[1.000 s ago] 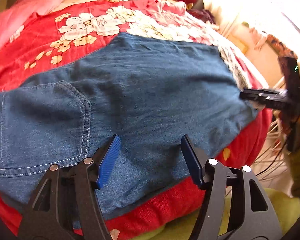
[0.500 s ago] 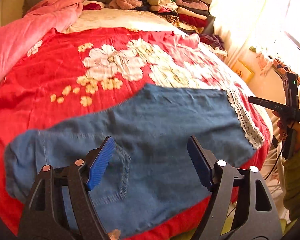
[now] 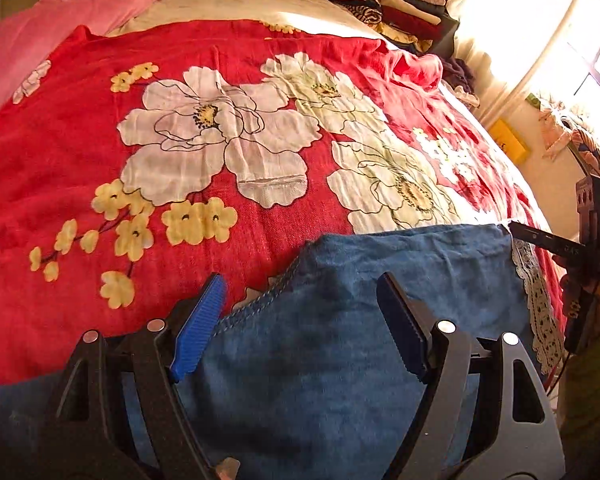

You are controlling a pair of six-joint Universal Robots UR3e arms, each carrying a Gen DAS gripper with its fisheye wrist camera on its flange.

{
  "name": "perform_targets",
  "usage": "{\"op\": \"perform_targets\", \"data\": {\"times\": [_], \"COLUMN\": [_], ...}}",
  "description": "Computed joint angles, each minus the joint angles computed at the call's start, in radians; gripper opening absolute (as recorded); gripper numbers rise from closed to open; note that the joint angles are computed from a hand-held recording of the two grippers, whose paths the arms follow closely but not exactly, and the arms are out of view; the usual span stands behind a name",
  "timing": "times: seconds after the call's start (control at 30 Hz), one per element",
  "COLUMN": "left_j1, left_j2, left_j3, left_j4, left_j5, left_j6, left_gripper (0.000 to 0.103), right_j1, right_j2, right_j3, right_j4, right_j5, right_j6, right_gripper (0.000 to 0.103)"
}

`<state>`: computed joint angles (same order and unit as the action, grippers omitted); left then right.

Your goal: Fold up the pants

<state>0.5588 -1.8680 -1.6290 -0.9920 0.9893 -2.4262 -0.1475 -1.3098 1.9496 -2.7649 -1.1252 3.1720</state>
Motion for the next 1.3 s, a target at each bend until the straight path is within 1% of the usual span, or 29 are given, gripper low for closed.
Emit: {"op": "perform_targets", "data": {"times": [0.03, 0.07, 0.1, 0.13, 0.17, 0.2, 0.23, 0.27, 0.37, 0.43, 0.53, 0.57, 0.6, 0.7, 0.73, 0.77, 0.8, 0.83, 0.87, 0.9, 0.93, 1.0, 1.1, 1.13, 1.17, 1.2, 1.23, 1.27, 1.3], "left_j1": [-0.014, -0.02, -0.029, -0.039, -0.048, -0.051, -0.049, -0.051, -0.072, -0.103, -0.137, -0.142, -0.142, -0.128, -0.12, -0.107, -0.092, -0.056, -0.03, -0.007, 0.041, 0.115, 0.28, 0.36, 0.432, 0.481, 0.565, 0.634, 0.668], "left_j2": [-0.033, -0.042, -0.044, -0.034, -0.021, -0.008, 0.007, 0.02, 0.046, 0.023, -0.036, -0.055, -0.067, -0.063, -0.048, -0.023, 0.004, 0.054, 0.097, 0.135, 0.203, 0.289, 0.441, 0.504, 0.558, 0.593, 0.639, 0.672, 0.682], "left_j3": [0.013, 0.013, 0.002, -0.024, -0.04, -0.048, -0.045, -0.046, -0.076, -0.054, -0.044, -0.042, -0.047, -0.084, -0.085, -0.092, -0.101, -0.128, -0.152, -0.173, -0.216, -0.263, -0.315, -0.326, -0.334, -0.338, -0.34, -0.345, -0.35], "left_j4": [0.017, 0.027, 0.047, 0.083, 0.093, 0.081, 0.045, 0.045, 0.165, 0.198, 0.28, 0.294, 0.308, 0.339, 0.315, 0.293, 0.271, 0.239, 0.22, 0.204, 0.18, 0.121, -0.064, -0.172, -0.251, -0.296, -0.376, -0.402, -0.385], "left_j5": [0.005, 0.004, 0.008, 0.018, 0.024, 0.019, 0.0, -0.001, 0.005, 0.04, 0.093, 0.105, 0.114, 0.099, 0.095, 0.089, 0.077, 0.037, 0.015, 0.003, -0.021, -0.06, -0.13, -0.169, -0.187, -0.196, -0.224, -0.234, -0.226], "left_j6": [-0.028, -0.042, -0.053, -0.052, -0.04, -0.024, -0.012, -0.019, -0.038, -0.07, -0.115, -0.127, -0.132, -0.114, -0.105, -0.101, -0.093, -0.064, -0.043, -0.025, 0.014, 0.073, 0.214, 0.305, 0.372, 0.412, 0.487, 0.519, 0.511], "left_gripper": [0.076, 0.077, 0.077, 0.072, 0.06, 0.031, 0.008, 0.007, 0.007, 0.007, 0.007, 0.007, 0.012, 0.013, 0.02, 0.027, 0.044, 0.048, 0.049, 0.052, 0.058, 0.062, 0.064, 0.066, 0.067, 0.068, 0.071, 0.072, 0.073], "right_j1": [0.001, 0.002, -0.001, -0.004, 0.003, 0.004, 0.002, -0.002, -0.002, 0.005, 0.059, 0.074, 0.09, 0.107, 0.104, 0.093, 0.079, 0.056, 0.034, 0.014, -0.005, -0.051, -0.114, -0.13, -0.152, -0.164, -0.159, -0.149, -0.142], "right_j2": [0.002, -0.003, -0.011, -0.018, -0.029, -0.046, -0.064, -0.08, -0.096, -0.062, 0.049, 0.087, 0.115, 0.123, 0.105, 0.075, 0.04, -0.015, -0.07, -0.129, -0.191, -0.329, -0.537, -0.6, -0.669, -0.725, -0.757, -0.786, -0.811], "right_j3": [0.011, 0.018, 0.026, 0.033, 0.034, 0.041, 0.051, 0.051, 0.012, -0.026, -0.128, -0.151, -0.165, -0.158, -0.149, -0.127, -0.101, -0.047, -0.002, 0.05, 0.107, 0.221, 0.371, 0.411, 0.448, 0.48, 0.497, 0.512, 0.528], "right_j4": [-0.019, -0.025, -0.023, -0.023, -0.026, -0.031, -0.042, -0.047, -0.04, -0.049, -0.035, -0.028, -0.029, -0.053, -0.05, -0.048, -0.046, -0.063, -0.066, -0.07, -0.075, -0.043, 0.056, 0.095, 0.151, 0.193, 0.219, 0.24, 0.251], "right_j5": [0.003, 0.006, 0.027, 0.043, 0.033, 0.032, 0.037, 0.039, 0.007, -0.013, -0.125, -0.15, -0.176, -0.204, -0.208, -0.201, -0.189, -0.165, -0.138, -0.121, -0.109, -0.073, -0.029, -0.014, 0.009, 0.025, 0.022, 0.018, 0.024], "right_j6": [-0.01, -0.023, -0.042, -0.053, -0.051, -0.054, -0.054, -0.057, -0.061, -0.059, -0.063, -0.068, -0.071, -0.081, -0.077, -0.066, -0.059, -0.053, -0.053, -0.051, -0.051, -0.066, -0.101, -0.11, -0.131, -0.144, -0.145, -0.143, -0.139], "right_gripper": [0.047, 0.043, 0.038, 0.026, 0.023, 0.019, 0.017, 0.015, 0.013, 0.013, 0.012, 0.012, 0.012, 0.016, 0.022, 0.039, 0.045, 0.046, 0.048, 0.05, 0.052, 0.053, 0.053, 0.053, 0.053, 0.053, 0.053, 0.053, 0.053]}}
